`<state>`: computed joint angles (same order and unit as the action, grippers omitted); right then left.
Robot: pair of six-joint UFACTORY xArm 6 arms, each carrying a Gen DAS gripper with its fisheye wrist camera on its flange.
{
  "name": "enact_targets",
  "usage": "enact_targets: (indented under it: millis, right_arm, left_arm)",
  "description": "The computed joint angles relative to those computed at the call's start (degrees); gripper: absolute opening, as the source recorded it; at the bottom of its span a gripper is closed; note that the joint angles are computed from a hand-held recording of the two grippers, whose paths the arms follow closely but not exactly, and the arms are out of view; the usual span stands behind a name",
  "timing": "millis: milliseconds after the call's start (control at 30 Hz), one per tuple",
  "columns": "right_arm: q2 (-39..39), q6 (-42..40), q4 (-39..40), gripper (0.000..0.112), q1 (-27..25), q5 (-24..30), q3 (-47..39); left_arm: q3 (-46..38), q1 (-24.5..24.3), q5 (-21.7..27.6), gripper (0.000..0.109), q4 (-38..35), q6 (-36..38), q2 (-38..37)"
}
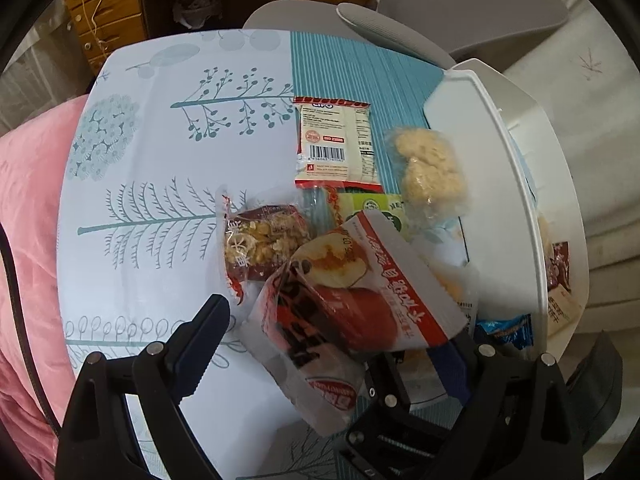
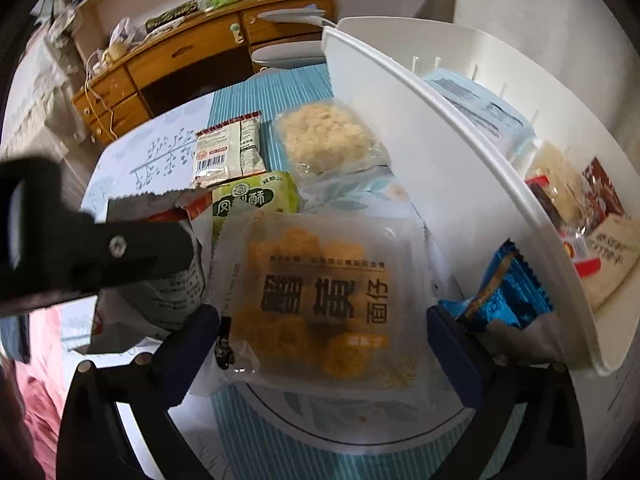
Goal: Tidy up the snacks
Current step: 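Grasp the red-white chip bag with the left gripper while the right gripper grasps the yellow bread bag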
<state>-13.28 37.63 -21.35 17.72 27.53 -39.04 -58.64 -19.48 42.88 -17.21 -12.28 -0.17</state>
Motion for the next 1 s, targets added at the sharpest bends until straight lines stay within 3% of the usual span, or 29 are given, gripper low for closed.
enact_targets:
  millis: [200, 367, 533, 733, 1000]
  right_arm:
    - [0.79, -0.66, -1.07, 0.103, -0.09, -1.66, 0.18]
    - [0.88, -1.68, -1.09, 0.103, -0.10, -2.78, 0.72]
    - [1.35, -11.09, 9.18, 0.100, -1.32, -6.71, 2.50]
    - [-0.26, -16.73, 14.49, 0.090, -1.20, -6.60, 3.39]
    - [-2.48, -20.88, 17.43, 0.085, -1.04, -5.53, 4.59]
  left_arm:
    - [-0.89, 0.37, 0.56, 0.092, -1.07, -1.88, 1.77]
    - [-0.34, 0.39, -0.02, 0.083, -3.15, -1.72, 2.03]
    - [0.31, 0.01, -1.20, 0.079, -2.55, -2.44, 1.79]
    - [1.71, 0.08, -2.25, 0.065, -3.22, -3.13, 0.37]
    - [4.13, 0.71, -2.09, 0.062, -2.80, -2.95, -3.45]
